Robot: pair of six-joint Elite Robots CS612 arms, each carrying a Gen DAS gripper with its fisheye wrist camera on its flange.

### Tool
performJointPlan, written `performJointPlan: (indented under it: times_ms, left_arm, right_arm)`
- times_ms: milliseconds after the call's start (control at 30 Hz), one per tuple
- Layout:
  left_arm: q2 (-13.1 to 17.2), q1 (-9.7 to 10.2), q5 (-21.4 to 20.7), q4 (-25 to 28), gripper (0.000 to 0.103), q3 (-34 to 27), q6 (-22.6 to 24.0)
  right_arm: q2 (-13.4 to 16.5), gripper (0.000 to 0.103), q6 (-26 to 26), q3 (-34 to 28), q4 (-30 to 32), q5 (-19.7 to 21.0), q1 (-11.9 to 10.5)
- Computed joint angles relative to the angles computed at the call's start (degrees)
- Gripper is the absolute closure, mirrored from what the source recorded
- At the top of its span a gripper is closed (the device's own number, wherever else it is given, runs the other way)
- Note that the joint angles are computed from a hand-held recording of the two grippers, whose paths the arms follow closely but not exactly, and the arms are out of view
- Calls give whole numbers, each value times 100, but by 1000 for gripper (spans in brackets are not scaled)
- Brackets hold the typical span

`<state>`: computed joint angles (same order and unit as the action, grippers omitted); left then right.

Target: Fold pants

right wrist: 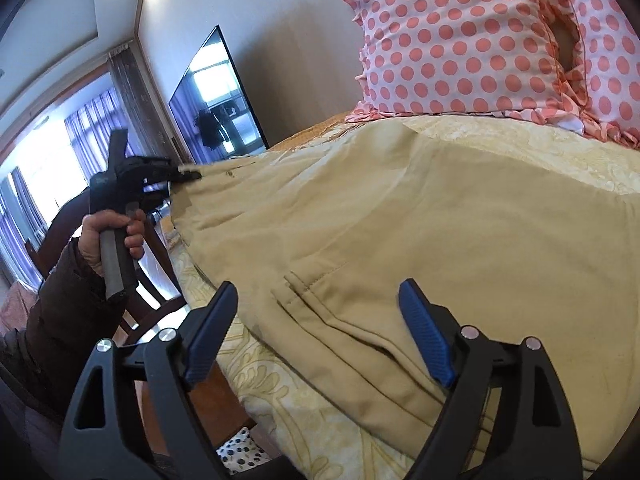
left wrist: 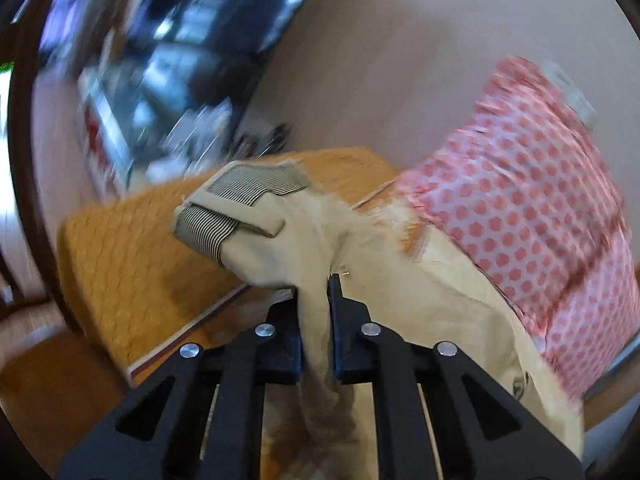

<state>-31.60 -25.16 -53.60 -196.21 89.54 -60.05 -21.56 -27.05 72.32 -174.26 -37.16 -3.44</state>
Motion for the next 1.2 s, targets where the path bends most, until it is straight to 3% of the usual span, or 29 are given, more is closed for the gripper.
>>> performJointPlan:
  times_ms: [100,233,300,367,500,667,867,1000,1067,1167,1200]
  left_arm:
    - [-46,-172,80,-177,95,-275,1129]
    - [59,-516,-297,-543,95,-887,2915]
    - [193,-718,-834,-710,95,-1249,3817]
    - [339,-865,-1426,-603,95,-1565,4329]
    - [727,-1101,-2274,221,95,-2178,4972]
    - [1074,-1217,-2750,1419,95,-2595,5228]
    - [919,-1302,-2457,908,95,-2373,5441]
    - [1036,-1341,-2445,1515,94,-2546,5659]
    - [1042,-1330,-2544,1339,92,-2446,5568]
    - [874,-1282,-2935,934,81,-2105,5493]
    - [816,-1256,-3083,762,66,-1980,5439]
  right_arm:
    - [-17,20,301,47,-137,118,-86]
    - [-31,18,1201,269,-1210,142,-338]
    - [-27,17,1791,384,-1854,-60,-494]
    - [-27,17,2279,478,-2321,-319,-620]
    - [-17,16,3338,655,-2925,-987,-924]
    - [27,16,3763,655,-2841,-1306,-1093]
    - [85,16,4032,552,-3075,-1364,-1147]
    - [47,16,4201,517,-3339,-1389,-1167]
    - [26,16,4243,495,-3436,-1346,-1167]
    - [9,15,4103,396,-3426,-954,-1138]
    - [9,14,4006,366,-3389,-792,-1121]
